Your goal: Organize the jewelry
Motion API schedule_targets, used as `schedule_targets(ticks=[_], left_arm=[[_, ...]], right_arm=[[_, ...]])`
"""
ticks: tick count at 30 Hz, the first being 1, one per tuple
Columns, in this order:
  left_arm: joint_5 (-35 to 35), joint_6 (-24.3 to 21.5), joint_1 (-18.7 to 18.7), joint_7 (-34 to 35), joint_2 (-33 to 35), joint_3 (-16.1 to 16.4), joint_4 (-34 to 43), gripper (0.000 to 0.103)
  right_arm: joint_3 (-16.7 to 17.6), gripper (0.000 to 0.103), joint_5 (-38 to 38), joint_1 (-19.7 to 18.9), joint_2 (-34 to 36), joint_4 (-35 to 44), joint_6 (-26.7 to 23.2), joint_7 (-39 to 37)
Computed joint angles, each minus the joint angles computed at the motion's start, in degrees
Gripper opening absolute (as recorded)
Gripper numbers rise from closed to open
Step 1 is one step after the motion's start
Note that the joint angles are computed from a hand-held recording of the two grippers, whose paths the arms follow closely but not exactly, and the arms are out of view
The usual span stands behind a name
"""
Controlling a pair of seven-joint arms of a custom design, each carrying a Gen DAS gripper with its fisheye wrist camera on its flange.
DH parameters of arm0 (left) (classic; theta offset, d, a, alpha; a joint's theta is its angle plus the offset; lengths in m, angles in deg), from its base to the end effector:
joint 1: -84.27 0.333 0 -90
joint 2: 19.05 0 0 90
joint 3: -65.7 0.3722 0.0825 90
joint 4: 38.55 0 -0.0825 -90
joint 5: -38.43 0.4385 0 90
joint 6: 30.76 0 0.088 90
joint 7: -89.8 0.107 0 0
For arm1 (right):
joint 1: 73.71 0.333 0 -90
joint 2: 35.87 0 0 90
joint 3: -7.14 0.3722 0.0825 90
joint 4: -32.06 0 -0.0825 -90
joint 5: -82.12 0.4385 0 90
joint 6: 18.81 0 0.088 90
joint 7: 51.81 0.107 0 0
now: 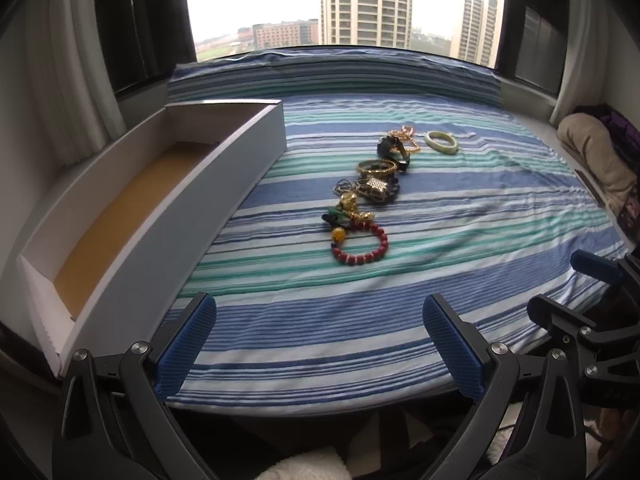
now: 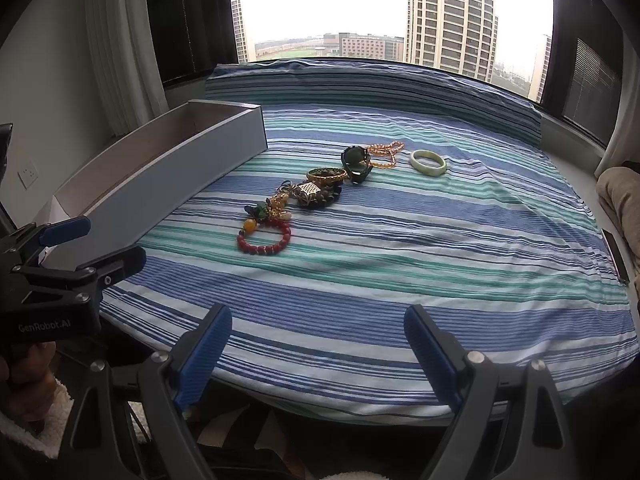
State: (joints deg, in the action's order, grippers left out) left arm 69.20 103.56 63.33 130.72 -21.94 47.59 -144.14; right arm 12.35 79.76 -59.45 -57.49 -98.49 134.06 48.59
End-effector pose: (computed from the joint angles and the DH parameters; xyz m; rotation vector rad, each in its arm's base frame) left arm 0.5003 -0.4020 0.6485 -1.7117 1.8945 -0.7004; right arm 0.4869 0.1804 0.6282 -1.8950 1.5581 -0.5683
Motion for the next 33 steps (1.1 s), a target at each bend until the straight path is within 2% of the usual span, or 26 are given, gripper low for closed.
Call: schedule_targets(ticks=[28, 33], left_arm=[[-0.4, -1.3, -0.2, 0.1, 0.2, 0.0, 0.2, 0.103], [-0.5, 0.4, 0.2, 0.0, -0.4, 0.4, -0.6, 0.103]], right_arm=[[0.2, 0.09, -0.3, 0.1, 0.1, 0.2, -0.5, 0.1], [0.3, 0.09, -0.3, 0.1, 0.1, 0.2, -0.5, 0.2]])
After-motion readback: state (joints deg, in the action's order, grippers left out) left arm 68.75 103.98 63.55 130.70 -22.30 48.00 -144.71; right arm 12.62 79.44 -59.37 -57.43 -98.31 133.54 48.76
